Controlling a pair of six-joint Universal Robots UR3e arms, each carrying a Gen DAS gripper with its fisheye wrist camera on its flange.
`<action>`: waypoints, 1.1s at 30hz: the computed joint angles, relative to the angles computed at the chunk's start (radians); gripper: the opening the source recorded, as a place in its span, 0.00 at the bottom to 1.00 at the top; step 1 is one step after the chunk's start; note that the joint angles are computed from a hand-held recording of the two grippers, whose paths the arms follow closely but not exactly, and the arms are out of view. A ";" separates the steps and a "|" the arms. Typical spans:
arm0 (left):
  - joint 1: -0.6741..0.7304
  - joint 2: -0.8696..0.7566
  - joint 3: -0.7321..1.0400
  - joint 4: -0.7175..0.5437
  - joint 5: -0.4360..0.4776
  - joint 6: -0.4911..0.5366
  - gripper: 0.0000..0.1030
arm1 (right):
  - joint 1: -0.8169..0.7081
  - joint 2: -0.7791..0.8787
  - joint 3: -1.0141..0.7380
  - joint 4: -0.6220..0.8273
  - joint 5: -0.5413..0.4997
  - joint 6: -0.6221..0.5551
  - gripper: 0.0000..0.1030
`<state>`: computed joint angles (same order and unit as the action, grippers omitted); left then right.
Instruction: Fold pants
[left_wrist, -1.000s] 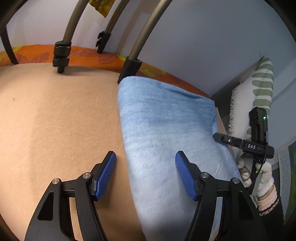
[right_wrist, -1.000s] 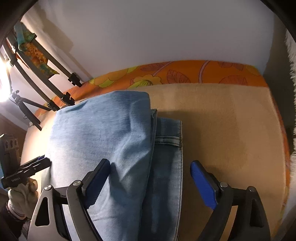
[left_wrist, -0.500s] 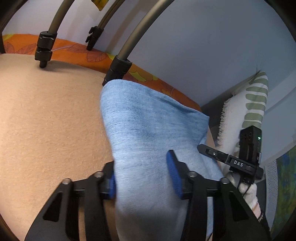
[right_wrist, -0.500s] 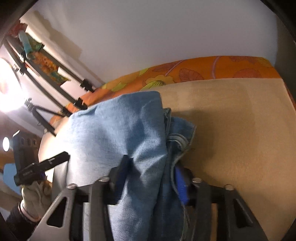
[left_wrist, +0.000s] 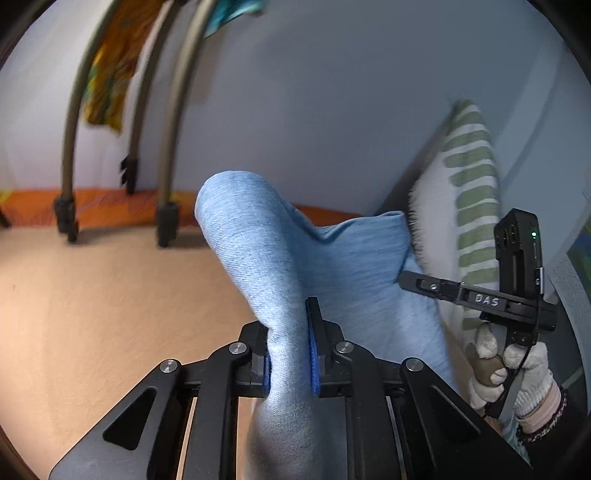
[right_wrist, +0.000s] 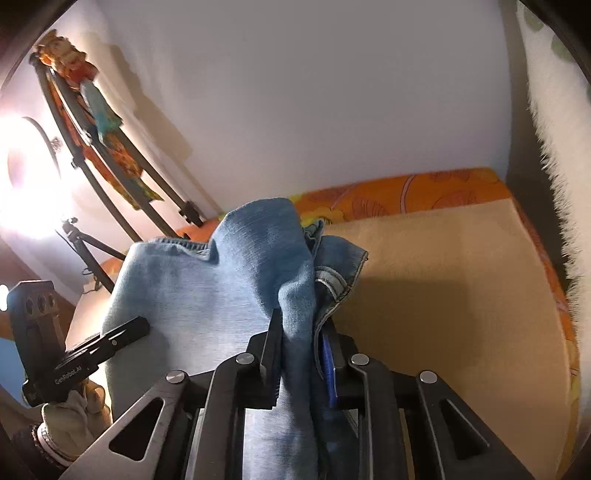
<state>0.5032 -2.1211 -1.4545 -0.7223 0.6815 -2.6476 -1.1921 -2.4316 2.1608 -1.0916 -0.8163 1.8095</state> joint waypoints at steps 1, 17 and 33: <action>-0.006 0.011 -0.003 0.000 -0.008 0.007 0.13 | -0.055 -0.031 -0.032 0.098 -0.001 -0.073 0.15; -0.152 -0.200 0.359 0.037 0.052 -0.162 0.12 | 0.004 0.097 -0.100 -0.255 0.090 0.173 0.13; -0.208 -0.378 0.653 -0.115 0.269 -0.127 0.22 | 0.318 0.520 -0.004 -1.008 -0.094 0.642 0.48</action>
<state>0.2947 -2.4990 -0.8017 -0.8377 0.9509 -2.7746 -0.8743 -1.9113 2.1570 -2.0995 -0.9105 2.4517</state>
